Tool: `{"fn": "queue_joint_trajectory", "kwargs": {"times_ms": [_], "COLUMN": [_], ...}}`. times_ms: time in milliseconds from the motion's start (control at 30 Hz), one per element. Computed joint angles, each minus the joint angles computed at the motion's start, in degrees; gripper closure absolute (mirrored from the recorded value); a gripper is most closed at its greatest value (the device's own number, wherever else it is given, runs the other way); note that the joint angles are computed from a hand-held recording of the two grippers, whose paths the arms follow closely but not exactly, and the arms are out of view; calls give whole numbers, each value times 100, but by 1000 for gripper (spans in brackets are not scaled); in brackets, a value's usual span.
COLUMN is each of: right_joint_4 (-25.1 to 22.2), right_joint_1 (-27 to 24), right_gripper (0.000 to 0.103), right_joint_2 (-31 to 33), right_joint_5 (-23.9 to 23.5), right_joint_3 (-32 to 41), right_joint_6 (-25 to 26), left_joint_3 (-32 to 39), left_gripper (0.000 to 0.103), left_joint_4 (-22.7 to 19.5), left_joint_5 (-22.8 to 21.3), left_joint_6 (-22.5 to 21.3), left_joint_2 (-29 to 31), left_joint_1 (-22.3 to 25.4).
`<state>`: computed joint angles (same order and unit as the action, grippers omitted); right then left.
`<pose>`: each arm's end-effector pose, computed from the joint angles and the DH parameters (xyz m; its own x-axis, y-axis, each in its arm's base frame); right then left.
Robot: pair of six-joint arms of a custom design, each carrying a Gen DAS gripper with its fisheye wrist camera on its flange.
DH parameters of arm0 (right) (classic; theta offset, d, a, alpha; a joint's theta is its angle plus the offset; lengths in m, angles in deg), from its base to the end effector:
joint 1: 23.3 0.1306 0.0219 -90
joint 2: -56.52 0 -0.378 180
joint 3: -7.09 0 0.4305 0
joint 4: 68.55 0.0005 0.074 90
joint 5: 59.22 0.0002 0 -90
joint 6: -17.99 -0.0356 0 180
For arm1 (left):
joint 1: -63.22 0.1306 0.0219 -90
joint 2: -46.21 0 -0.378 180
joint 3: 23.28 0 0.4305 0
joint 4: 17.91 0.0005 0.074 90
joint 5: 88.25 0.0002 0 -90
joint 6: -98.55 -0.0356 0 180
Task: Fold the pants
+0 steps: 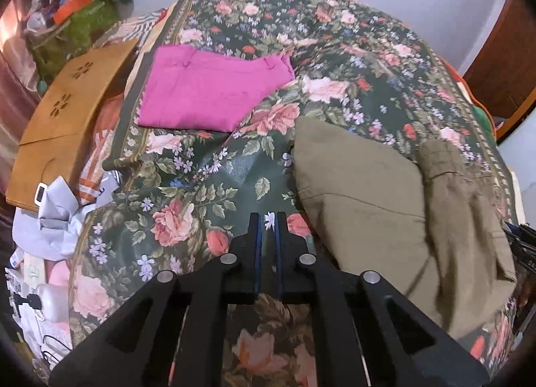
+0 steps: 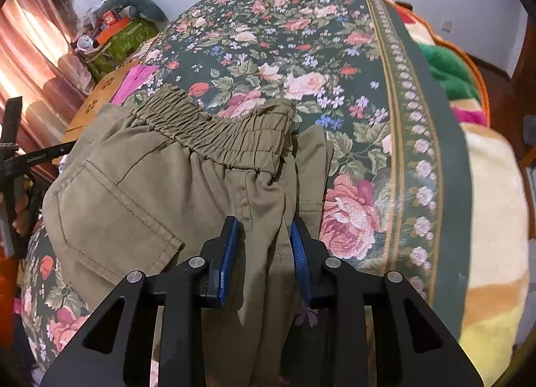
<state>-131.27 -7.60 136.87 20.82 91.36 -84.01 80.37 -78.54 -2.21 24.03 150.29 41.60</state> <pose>0.4262 0.1257 0.4393 -0.8788 -0.0343 -0.4759 -0.1739 0.9519 0.2524 0.5559 -0.2182 0.3981 -0.8739 0.0599 -0.4825 0.1072 0.9917 -0.0709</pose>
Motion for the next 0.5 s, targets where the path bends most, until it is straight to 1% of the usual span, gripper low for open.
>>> {"fn": "queue_joint_trajectory", "kwargs": {"times_ms": [67, 100, 133, 167, 200, 233, 300, 400, 467, 500], "right_joint_4": [-29, -15, 8, 59, 93, 113, 137, -4, -41, -25], "right_joint_1": [40, 51, 60, 73, 84, 103, 112, 37, -57, -132], "right_gripper": [70, 65, 59, 56, 51, 49, 48, 48, 48, 48], "right_joint_2": [-44, -92, -119, -188, -232, -257, -289, -160, -94, -67], "right_joint_5": [135, 175, 206, 271, 312, 350, 381, 320, 149, -75], "right_joint_3": [42, 41, 39, 18, 5, -2, -37, -46, -88, -126], "right_joint_6": [37, 45, 43, 40, 43, 41, 66, 13, -100, -219], "left_joint_3": [-63, -76, -87, -79, -75, -95, -103, -36, 32, 80], "left_gripper": [91, 84, 76, 71, 62, 55, 50, 47, 47, 47], "left_joint_4": [41, 56, 67, 68, 98, 141, 198, 143, 43, -28], "left_joint_5": [11, 45, 72, 73, 99, 143, 280, 678, 809, 884], "left_joint_6": [-65, -82, -110, -120, -146, -156, -116, 10, 34, 32], "left_joint_2": [-135, -183, -237, -249, -275, -304, -315, -188, -73, 4], "left_joint_1": [-27, -43, -64, -85, -111, -129, -161, -168, -176, -178]}}
